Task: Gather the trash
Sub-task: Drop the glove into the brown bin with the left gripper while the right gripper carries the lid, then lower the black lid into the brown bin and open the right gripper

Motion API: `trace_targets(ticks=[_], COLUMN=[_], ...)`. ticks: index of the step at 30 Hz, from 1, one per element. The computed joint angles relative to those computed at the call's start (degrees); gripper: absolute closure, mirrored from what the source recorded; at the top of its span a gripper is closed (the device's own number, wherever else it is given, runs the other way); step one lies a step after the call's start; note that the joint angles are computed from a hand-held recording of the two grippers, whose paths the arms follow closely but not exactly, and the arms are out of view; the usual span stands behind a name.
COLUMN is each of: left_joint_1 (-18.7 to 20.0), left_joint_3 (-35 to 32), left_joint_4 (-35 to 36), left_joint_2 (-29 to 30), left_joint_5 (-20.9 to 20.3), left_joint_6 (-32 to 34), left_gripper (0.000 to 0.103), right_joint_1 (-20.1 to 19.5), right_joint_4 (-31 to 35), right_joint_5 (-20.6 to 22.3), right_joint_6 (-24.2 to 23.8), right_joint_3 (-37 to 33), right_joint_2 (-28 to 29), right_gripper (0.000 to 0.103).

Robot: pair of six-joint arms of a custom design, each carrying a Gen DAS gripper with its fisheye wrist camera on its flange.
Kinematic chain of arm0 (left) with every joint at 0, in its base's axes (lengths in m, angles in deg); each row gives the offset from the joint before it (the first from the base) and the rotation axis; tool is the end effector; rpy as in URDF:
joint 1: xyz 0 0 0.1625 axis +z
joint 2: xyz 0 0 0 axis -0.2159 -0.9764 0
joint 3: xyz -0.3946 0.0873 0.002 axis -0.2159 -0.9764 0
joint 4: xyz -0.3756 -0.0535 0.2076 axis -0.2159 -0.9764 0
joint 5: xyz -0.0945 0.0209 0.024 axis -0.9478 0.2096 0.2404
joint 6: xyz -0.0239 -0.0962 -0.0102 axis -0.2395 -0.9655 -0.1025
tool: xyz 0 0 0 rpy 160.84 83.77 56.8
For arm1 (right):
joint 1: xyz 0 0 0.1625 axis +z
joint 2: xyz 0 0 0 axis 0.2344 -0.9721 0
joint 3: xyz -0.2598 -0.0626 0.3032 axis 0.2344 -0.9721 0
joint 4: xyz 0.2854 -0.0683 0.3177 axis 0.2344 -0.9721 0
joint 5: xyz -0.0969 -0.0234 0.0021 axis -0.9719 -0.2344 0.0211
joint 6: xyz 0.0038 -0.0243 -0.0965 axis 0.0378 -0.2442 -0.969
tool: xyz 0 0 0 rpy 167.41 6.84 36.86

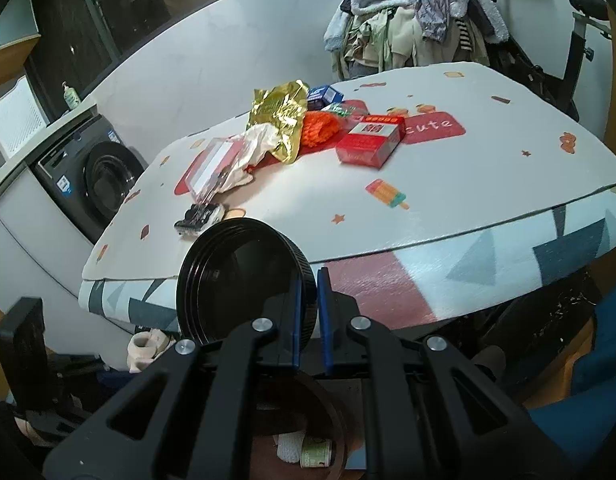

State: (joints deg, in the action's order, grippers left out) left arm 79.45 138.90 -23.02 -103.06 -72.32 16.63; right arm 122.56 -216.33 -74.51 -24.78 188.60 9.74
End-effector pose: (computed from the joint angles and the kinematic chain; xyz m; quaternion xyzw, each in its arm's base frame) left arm -0.0222 -0.4445 0.4204 0.4638 0.8801 -0.0009 0.1016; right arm 0.4456 -0.3636 0.0184 -0.0479 -0.8555 0.4463 0.2580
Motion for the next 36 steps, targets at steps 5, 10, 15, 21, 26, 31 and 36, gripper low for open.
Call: trace_targets(ticks=[5, 10, 15, 21, 26, 31, 36], left_joint_1=[-1.02, -1.11, -0.39, 0.2, 0.74, 1.15, 1.3], left_joint_3=[1.31, 2.01, 3.64, 3.87, 3.65, 3.41, 3.35], left_joint_4=[-9.17, -18.73, -25.37, -27.83, -27.72, -27.49, -27.43], left_joint_2=[-2.66, -5.45, -8.12, -8.73, -8.32, -8.06, -7.96], left_joint_5=[1.63, 1.77, 3.37, 6.18, 6.77, 6.85, 6.83], left_joint_6=[2.16, 3.7, 4.49, 2.3, 1.06, 0.93, 0.77], left_gripper=[0.03, 0.011, 0.007, 0.006, 0.006, 0.006, 0.006], right_joint_1=[-0.12, -0.53, -1.18, -1.89, -3.05, -3.01, -3.17], right_joint_4=[1.72, 7.61, 12.81, 21.86, 26.86, 25.86, 25.09], right_joint_5=[1.64, 5.36, 10.6, 14.27, 16.69, 17.67, 18.46], right_joint_6=[-1.21, -1.19, -1.68, -3.27, -3.47, -4.75, -4.94], right_joint_3=[-1.47, -3.81, -6.26, -10.46, -12.31, -12.37, -11.83], right_joint_2=[1.03, 2.39, 4.37, 7.9, 9.31, 9.55, 9.2], right_gripper=[0.091, 0.091, 0.091, 0.091, 0.091, 0.091, 0.091])
